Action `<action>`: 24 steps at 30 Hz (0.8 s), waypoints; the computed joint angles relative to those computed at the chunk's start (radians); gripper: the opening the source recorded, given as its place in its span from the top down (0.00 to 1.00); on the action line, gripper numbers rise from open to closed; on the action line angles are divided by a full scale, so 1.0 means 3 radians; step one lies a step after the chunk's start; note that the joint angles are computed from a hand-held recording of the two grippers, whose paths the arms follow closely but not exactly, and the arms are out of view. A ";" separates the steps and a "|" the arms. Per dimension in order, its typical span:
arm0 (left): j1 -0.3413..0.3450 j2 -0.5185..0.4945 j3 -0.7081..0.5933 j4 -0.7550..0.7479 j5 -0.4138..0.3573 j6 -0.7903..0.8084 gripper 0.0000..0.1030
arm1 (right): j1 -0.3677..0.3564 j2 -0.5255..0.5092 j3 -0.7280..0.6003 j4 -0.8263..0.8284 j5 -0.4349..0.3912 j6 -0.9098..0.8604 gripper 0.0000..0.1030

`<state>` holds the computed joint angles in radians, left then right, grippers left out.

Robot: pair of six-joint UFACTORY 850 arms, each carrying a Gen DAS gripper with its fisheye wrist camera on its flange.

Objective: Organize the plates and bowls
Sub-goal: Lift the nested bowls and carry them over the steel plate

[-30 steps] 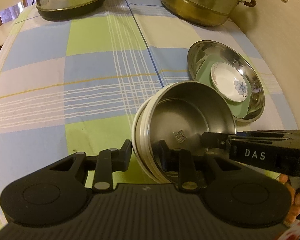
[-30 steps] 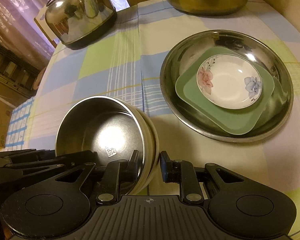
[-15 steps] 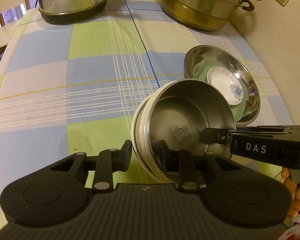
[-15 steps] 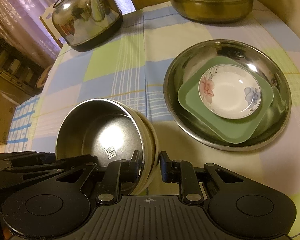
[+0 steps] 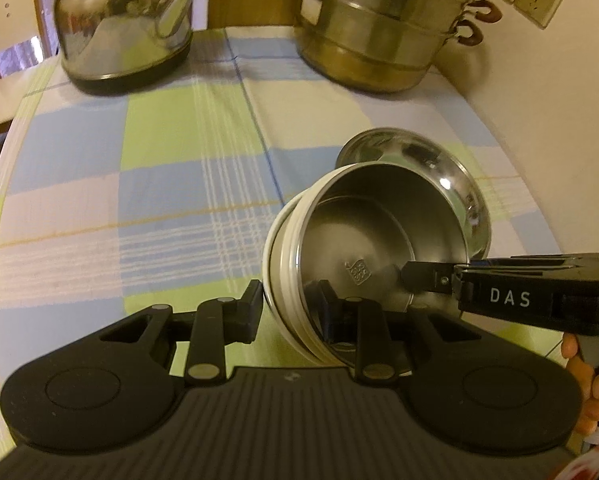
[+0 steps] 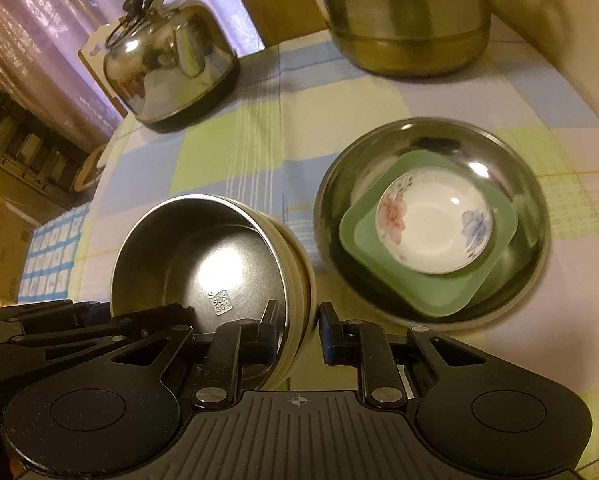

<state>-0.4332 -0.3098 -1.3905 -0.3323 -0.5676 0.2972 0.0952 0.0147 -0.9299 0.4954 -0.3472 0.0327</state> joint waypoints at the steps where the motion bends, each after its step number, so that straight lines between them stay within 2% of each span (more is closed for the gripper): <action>1: -0.0014 -0.0014 -0.0029 -0.0009 0.0002 0.0005 0.75 | -0.0020 0.0013 -0.0003 -0.0015 -0.0007 0.0011 0.80; 11: -0.0181 -0.0241 -0.0370 -0.0114 0.0001 0.0119 0.76 | -0.0268 0.0088 -0.0048 -0.0224 -0.0090 0.0155 0.80; 24: -0.0383 -0.0724 -0.0991 -0.0222 -0.0231 0.0080 0.76 | -0.0664 0.0000 -0.0170 -0.0356 -0.0203 0.0133 0.80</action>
<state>-0.5480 -0.5269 -1.6876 -0.3990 -0.6369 0.3213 -0.1040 0.0148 -0.9810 0.3886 -0.4081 0.0727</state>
